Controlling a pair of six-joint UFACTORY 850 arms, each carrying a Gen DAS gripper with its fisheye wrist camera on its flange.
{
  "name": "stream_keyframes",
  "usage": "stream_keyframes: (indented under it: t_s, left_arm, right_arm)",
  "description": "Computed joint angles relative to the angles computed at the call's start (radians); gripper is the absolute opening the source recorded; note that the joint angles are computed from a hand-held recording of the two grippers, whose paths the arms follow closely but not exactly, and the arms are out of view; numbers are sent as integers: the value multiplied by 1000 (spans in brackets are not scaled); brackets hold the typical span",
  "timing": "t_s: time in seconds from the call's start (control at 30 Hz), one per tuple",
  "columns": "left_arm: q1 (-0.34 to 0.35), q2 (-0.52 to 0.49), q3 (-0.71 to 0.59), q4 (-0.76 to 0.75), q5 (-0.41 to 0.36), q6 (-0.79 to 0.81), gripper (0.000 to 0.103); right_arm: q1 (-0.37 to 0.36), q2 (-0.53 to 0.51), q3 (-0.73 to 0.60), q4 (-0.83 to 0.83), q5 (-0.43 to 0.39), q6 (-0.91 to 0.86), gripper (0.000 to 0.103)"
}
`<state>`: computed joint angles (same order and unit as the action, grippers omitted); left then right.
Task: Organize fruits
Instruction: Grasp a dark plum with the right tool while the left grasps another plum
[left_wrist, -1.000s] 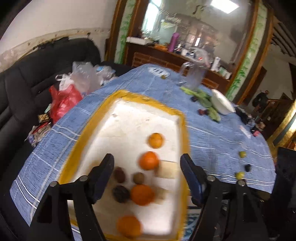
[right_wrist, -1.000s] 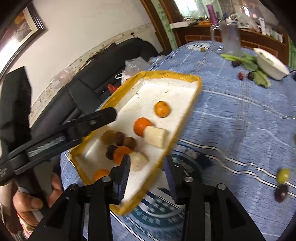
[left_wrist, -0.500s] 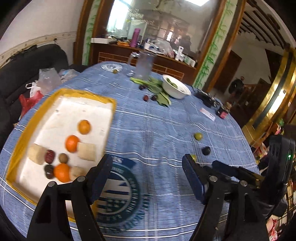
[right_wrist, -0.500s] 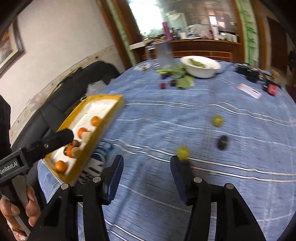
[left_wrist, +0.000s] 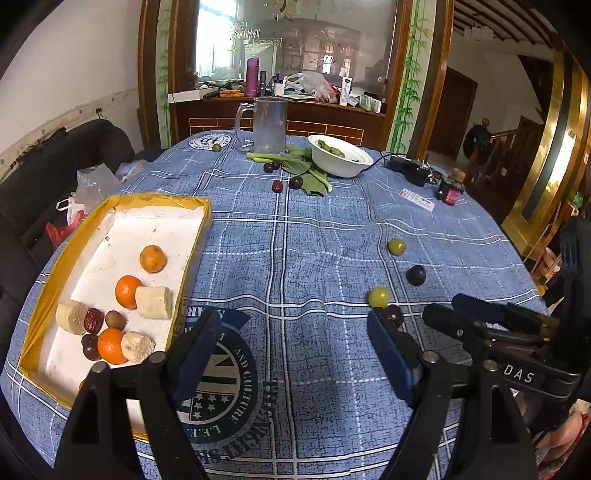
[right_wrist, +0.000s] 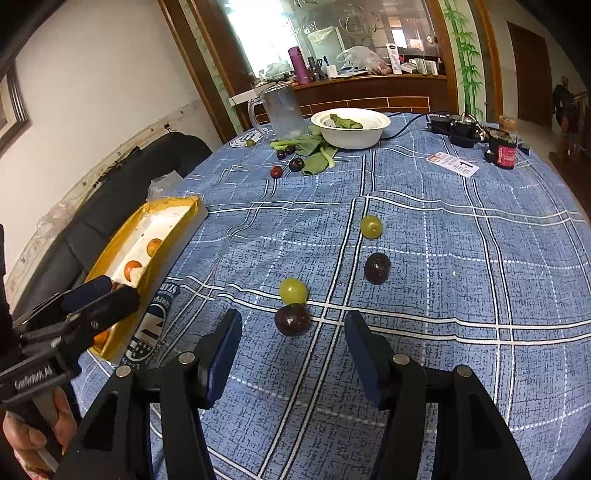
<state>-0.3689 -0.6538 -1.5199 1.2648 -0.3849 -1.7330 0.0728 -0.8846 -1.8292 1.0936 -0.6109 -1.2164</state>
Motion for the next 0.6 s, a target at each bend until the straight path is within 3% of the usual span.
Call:
stream_keyframes:
  t_s: [0.13,0.2,0.37,0.6]
  left_arm:
    - [2,-30,-43,-49,-62,68,83]
    - [3,-49,-87,-104,-141,134,83]
    - [0,-1,-21,62,-178,-81,91]
    - [-25,-27,-27,47,-277,-36,92]
  right_arm:
    - [25,-8,-41,-153,99,167,64]
    - [24,-43,-135,-215,60,266,64]
    - [30,-62,-194,-191,77,257,72]
    - [37,-70,-152,-135,91,199,72]
